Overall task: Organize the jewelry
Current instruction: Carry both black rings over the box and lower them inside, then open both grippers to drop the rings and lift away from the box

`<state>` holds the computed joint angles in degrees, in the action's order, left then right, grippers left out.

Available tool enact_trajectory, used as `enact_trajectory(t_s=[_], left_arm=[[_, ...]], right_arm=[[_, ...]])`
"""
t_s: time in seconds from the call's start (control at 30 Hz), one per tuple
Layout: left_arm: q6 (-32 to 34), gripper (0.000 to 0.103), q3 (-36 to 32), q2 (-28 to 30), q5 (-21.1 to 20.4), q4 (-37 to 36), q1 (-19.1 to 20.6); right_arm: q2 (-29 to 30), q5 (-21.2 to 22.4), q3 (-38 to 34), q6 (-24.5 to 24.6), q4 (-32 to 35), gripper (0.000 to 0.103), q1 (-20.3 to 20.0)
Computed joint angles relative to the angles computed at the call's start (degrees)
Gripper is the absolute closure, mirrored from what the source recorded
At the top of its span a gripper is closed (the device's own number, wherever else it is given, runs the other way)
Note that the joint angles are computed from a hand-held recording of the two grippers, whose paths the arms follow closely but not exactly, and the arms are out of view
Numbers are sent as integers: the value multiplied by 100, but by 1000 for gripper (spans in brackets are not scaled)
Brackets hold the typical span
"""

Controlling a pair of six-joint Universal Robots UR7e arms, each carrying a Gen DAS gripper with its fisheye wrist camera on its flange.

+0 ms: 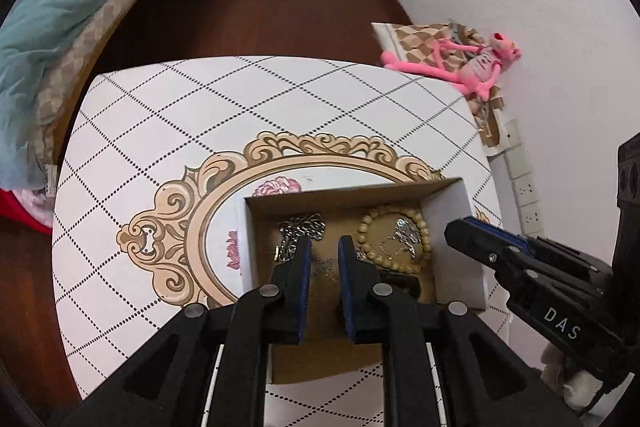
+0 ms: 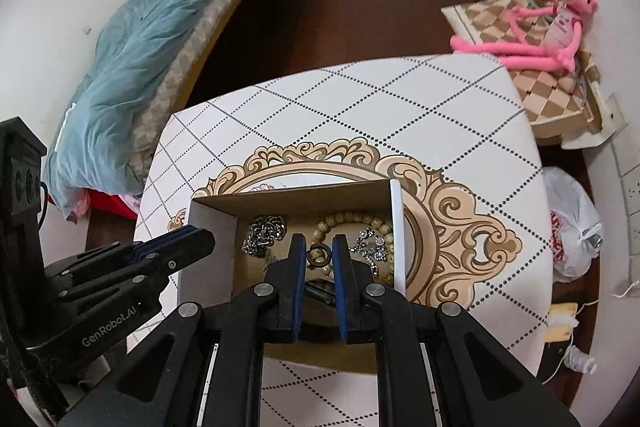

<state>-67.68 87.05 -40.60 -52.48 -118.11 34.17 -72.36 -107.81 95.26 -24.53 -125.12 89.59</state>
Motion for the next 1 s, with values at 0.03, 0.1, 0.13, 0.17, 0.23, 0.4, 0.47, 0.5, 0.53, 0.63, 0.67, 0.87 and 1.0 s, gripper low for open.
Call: enact_trajectory(t_s=[0.03,0.1,0.13,0.17,0.23,0.4,0.47,0.5,0.53,0.63,0.67,0.87,1.0], left_arm=[[-64,90,-31,-9,18,81,5],[-154,78,-104,-20,106,308,-16],[-240,68,-165,-19,193,500,-47],[-290,44,-195,-25,263,596,-69],[-426,27,-196,-66,408,731,-116],[-847,27,-198,-161,571,1195,-210],[-1096,24,-231,-161,644,1552,-269],[-1221,16,-232,-163,676,1708,-303],[-1350,12,-183,-182,714,1826,-356],[-1704,10,-79,-191,750,2110,-474],[-1777,10,-42,-192,750,2148,-501],[-2250,0,-99,-64,718,2770,-642],[-2466,0,-95,-82,749,2918,-741]], right_arm=[[44,-25,-74,42,98,88,-1],[80,-91,-133,90,112,75,6],[70,-66,-141,91,111,71,-2],[54,-59,-149,82,108,63,0],[5,-76,-145,67,93,60,11],[-152,-268,-24,-11,-148,54,77],[-225,-522,109,-99,-390,42,126],[-266,-648,199,-159,-540,35,156],[-312,-862,333,-269,-758,32,200],[-399,-1370,669,-540,-1283,17,281],[-422,-1492,749,-617,-1399,9,287],[-629,-1897,1288,-926,-2050,2,326],[-754,-1996,1475,-1077,-2344,0,409]])
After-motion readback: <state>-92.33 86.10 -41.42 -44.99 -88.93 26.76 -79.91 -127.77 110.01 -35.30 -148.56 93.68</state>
